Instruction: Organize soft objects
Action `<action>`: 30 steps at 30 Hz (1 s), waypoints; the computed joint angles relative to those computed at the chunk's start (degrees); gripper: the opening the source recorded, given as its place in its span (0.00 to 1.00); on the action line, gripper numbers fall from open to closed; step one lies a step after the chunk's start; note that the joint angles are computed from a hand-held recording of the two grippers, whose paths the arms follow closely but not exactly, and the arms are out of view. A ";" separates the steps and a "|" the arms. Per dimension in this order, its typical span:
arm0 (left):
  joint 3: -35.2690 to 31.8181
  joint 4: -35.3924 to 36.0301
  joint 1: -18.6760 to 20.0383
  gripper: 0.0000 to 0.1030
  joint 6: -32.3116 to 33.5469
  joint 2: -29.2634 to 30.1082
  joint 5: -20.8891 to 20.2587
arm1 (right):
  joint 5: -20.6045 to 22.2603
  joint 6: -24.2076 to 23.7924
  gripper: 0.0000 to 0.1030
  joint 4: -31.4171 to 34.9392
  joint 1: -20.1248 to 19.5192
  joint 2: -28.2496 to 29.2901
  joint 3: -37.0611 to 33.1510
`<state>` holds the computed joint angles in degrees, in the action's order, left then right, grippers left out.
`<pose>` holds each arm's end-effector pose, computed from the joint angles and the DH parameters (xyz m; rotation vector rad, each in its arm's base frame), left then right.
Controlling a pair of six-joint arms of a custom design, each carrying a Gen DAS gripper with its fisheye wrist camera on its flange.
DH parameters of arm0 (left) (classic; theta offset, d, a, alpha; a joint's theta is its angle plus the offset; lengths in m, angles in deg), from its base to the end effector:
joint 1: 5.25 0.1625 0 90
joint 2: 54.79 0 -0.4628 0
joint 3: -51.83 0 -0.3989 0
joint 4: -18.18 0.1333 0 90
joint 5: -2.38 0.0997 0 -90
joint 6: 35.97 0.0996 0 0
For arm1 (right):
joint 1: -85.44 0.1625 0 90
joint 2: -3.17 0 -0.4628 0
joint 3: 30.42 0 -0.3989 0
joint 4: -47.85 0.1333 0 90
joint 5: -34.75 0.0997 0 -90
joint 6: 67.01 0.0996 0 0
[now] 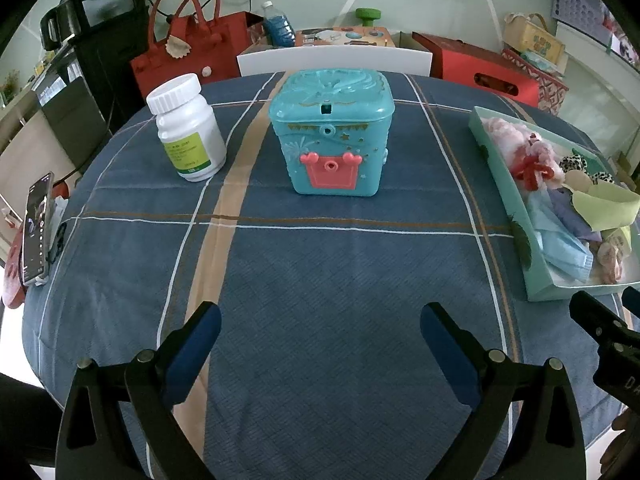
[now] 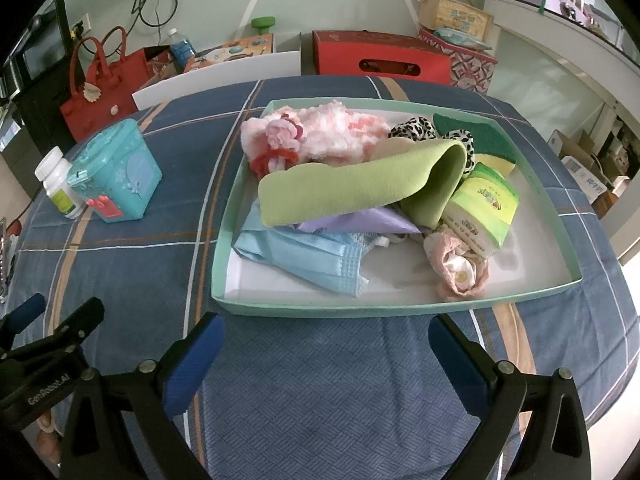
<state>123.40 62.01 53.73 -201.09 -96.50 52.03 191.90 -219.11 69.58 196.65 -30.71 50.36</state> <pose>-0.1485 -0.6307 0.1710 0.8341 2.2997 -0.4726 0.2478 -0.5239 0.0569 -0.3746 -2.0242 0.9140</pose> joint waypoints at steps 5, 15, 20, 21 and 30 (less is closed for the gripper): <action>0.35 -0.41 -0.13 0.97 0.68 -0.20 -0.12 | -0.03 0.03 1.00 -0.01 0.01 -0.05 0.09; 0.27 -0.40 -0.10 0.97 1.15 -0.12 -0.43 | 0.17 0.49 1.00 0.37 0.08 -0.13 0.01; 0.26 -0.43 -0.08 0.97 1.31 -0.10 -0.60 | 0.40 0.62 1.00 0.28 0.14 -0.32 0.07; 0.25 -0.38 -0.08 0.97 1.25 -0.09 -0.63 | 0.41 0.66 1.00 0.26 0.14 -0.37 0.12; 0.39 -0.48 -0.06 0.97 1.63 -0.16 -1.14 | 0.61 2.05 1.00 0.66 0.29 -0.19 0.36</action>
